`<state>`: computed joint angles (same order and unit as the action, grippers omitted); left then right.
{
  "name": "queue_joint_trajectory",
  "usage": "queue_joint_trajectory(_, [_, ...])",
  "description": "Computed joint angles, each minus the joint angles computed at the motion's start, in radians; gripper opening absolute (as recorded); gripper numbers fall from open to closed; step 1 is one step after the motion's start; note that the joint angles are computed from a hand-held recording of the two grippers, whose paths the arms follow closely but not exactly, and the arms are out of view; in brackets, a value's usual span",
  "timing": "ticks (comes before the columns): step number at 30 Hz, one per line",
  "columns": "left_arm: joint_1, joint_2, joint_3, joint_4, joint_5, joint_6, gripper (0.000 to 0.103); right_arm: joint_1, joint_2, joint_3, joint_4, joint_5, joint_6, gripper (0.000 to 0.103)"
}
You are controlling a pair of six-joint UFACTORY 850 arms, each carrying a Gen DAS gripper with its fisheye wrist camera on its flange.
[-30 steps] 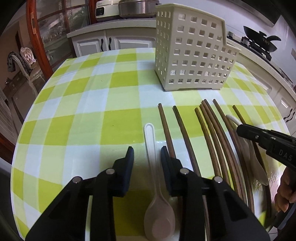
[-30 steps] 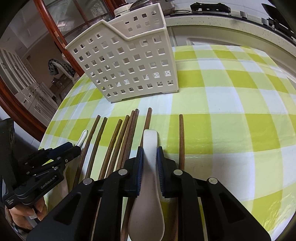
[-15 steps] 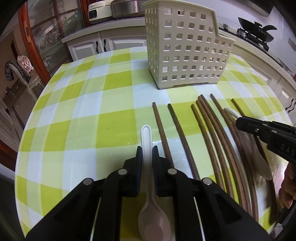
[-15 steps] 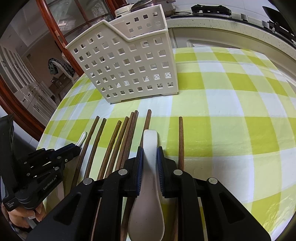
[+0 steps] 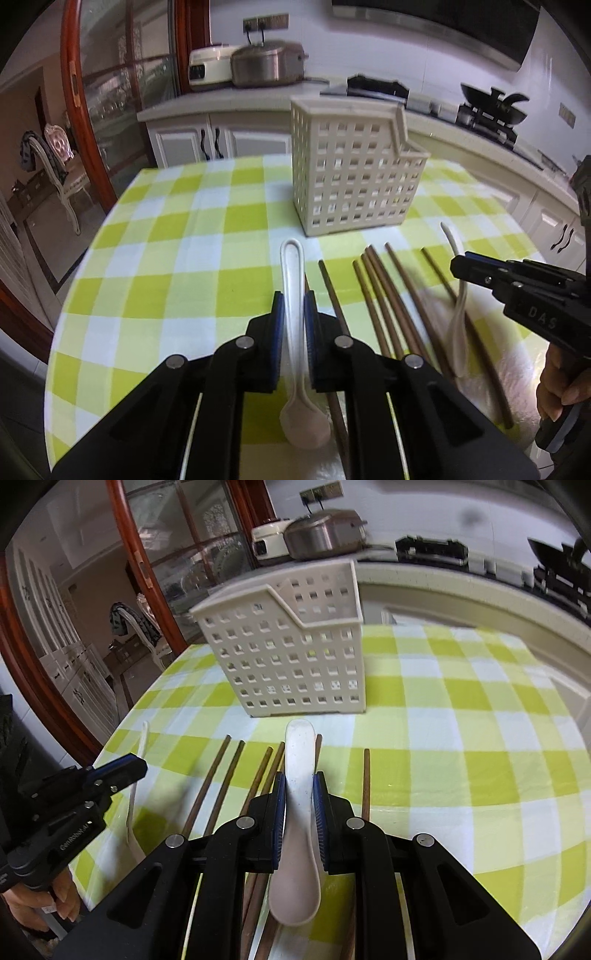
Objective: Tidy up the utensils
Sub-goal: 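Lift the white spoon with the left tool and carry it over the caddy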
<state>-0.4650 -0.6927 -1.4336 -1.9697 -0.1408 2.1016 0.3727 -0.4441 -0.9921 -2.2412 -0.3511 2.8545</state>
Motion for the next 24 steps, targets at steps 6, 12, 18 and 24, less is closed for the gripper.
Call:
queue_joint_trajectory(6, [0.006,0.077,0.111,-0.423,-0.074,0.424,0.011,0.033,0.04,0.036,0.088,-0.055,-0.089,0.017])
queue_joint_trajectory(12, [0.0,0.124,0.184,-0.629,-0.132,0.628,0.011,0.066,0.068,0.066,0.14,-0.101,-0.14,0.017])
queue_joint_trajectory(18, [-0.007,0.15,0.208,-0.712,-0.155,0.72,0.011,0.074,0.082,0.077,0.148,-0.121,-0.155,0.017])
queue_joint_trajectory(24, [-0.011,0.161,0.17,-0.66,-0.154,0.683,0.011,0.058,0.097,0.055,0.167,-0.15,-0.222,0.017])
